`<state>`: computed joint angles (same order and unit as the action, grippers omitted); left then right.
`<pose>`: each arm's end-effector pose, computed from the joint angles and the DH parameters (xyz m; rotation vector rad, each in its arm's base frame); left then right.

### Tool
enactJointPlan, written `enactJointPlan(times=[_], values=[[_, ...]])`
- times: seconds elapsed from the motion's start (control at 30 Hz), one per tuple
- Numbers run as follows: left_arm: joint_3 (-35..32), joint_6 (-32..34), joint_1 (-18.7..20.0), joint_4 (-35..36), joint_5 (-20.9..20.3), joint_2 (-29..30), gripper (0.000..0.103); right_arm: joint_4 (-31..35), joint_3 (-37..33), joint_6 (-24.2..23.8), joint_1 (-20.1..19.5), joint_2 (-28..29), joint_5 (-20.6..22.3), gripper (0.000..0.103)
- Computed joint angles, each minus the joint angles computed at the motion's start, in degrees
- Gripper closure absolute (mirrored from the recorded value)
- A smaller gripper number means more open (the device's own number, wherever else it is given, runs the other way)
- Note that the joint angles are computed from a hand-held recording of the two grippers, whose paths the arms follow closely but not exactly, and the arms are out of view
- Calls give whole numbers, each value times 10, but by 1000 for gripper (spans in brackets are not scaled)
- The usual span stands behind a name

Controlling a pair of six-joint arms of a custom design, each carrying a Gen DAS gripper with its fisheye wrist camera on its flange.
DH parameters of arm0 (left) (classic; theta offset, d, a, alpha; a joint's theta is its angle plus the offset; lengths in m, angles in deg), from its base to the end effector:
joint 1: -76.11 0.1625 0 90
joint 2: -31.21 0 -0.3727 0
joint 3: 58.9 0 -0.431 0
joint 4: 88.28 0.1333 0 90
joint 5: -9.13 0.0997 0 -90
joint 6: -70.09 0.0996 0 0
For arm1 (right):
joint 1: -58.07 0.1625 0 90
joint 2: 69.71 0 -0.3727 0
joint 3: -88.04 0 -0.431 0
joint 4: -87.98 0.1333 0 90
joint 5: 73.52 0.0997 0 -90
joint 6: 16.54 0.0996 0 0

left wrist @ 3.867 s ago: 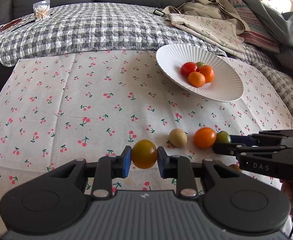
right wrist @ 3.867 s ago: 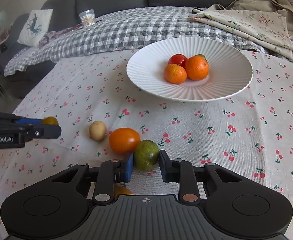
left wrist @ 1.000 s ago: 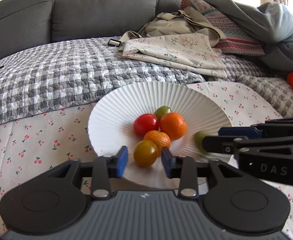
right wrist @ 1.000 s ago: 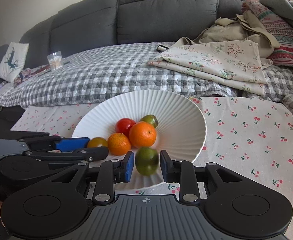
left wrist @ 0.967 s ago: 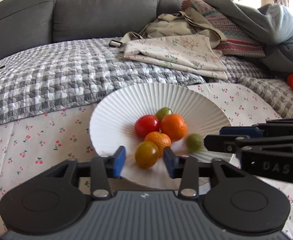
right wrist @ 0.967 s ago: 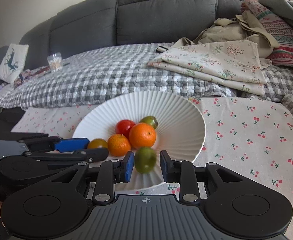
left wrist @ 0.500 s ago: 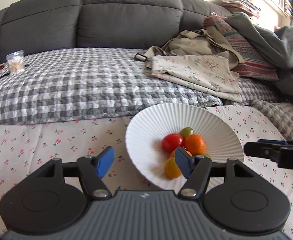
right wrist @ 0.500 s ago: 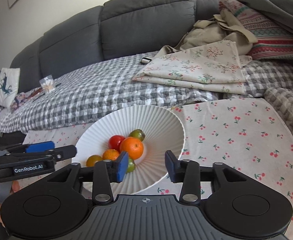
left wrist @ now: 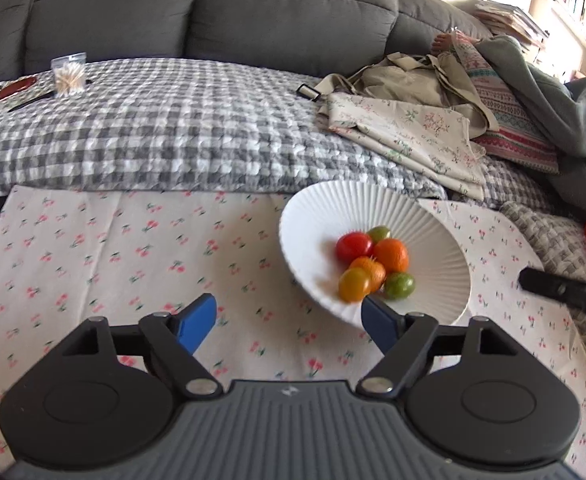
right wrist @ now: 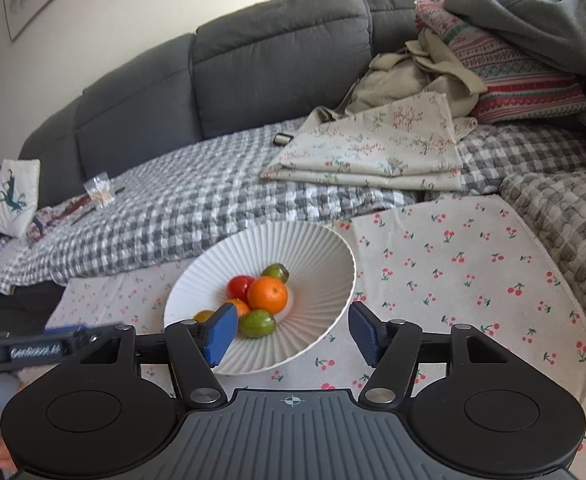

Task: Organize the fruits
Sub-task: 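Move both tools back toward the remaining kiwis and tangerine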

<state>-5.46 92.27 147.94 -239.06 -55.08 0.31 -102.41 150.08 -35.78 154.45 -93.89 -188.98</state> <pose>-0.0978 -0.8643 0.1800 0.6881 2.4582 -0.8613 0.1795 -0.7910 0.0976 0.2003 -2.2899 1.3164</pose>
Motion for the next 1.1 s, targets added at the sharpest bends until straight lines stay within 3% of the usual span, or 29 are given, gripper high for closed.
enactJointPlan(times=[0.37, 0.73, 0.93, 1.1], values=[[81, 9, -2, 5, 5, -55, 22, -49, 90, 16, 8, -45, 2, 40], [124, 46, -3, 3, 18, -74, 23, -30, 140, 11, 13, -64, 12, 40], [115, 73, 1, 31, -5, -64, 34, -5, 139, 6, 14, -59, 7, 40], [120, 145, -1, 32, -34, -58, 43, 23, 142, -4, 16, -60, 9, 40]])
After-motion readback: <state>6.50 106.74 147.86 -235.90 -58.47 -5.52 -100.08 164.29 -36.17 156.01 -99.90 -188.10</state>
